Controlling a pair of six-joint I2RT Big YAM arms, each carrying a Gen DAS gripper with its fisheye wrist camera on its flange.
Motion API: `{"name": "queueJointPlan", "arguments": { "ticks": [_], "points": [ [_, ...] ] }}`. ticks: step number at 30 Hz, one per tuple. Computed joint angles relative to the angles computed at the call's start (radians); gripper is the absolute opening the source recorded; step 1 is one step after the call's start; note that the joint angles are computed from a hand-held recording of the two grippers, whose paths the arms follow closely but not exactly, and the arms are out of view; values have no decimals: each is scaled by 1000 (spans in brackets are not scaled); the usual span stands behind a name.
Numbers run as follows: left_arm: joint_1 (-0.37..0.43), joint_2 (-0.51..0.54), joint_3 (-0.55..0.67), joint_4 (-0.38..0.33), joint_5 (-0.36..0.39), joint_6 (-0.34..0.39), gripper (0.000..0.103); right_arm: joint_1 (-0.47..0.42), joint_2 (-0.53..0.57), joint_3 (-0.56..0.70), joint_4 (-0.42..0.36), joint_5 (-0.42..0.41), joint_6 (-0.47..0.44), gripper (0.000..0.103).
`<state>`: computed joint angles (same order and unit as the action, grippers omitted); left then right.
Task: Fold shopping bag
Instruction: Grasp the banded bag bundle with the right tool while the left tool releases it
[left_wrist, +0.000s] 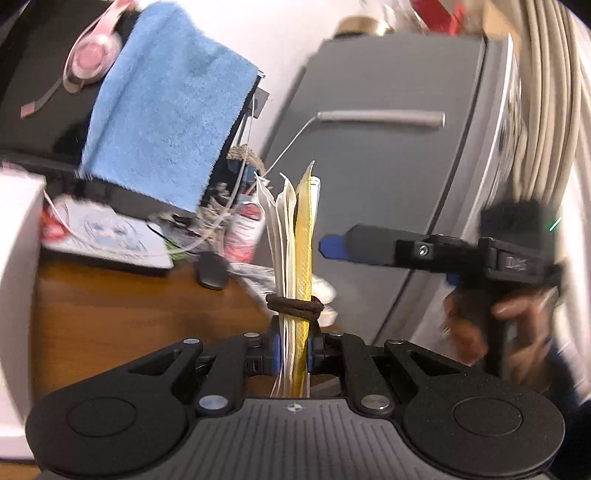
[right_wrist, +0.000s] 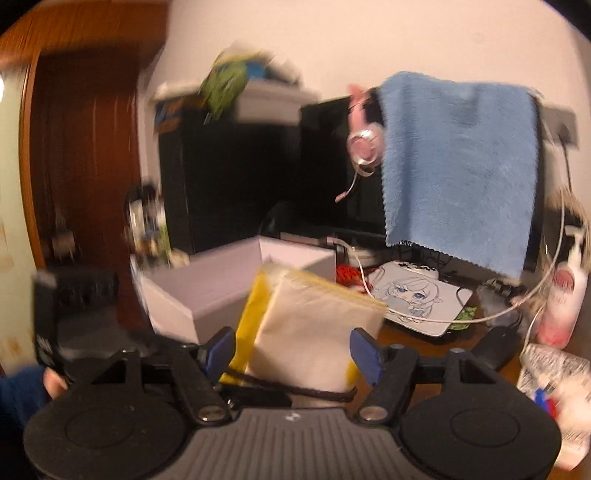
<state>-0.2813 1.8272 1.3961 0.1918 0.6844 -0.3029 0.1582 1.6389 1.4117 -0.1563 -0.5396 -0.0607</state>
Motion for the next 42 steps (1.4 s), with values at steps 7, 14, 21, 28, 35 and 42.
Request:
{"name": "queueJointPlan", "arguments": {
  "ticks": [7,14,21,28,35,42],
  "points": [
    [58,88,38,264,299,-478,12,-133,109,-37,347,-351,600,62],
    [53,99,54,279,322,-550,12,-163,222,-77,782,-490,1036,24],
    [58,109,56,321,339,-608,11,-162,214,-86,765,-513,1007,23],
    [59,124,68,375,410,-665,13,-163,214,-84,825,-528,1037,28],
    [50,48,39,133,310,-393,27,-154,191,-82,724,-489,962,16],
    [48,-3,79,-195,210,-134,49,-183,229,33,497,-433,973,16]
  ]
}}
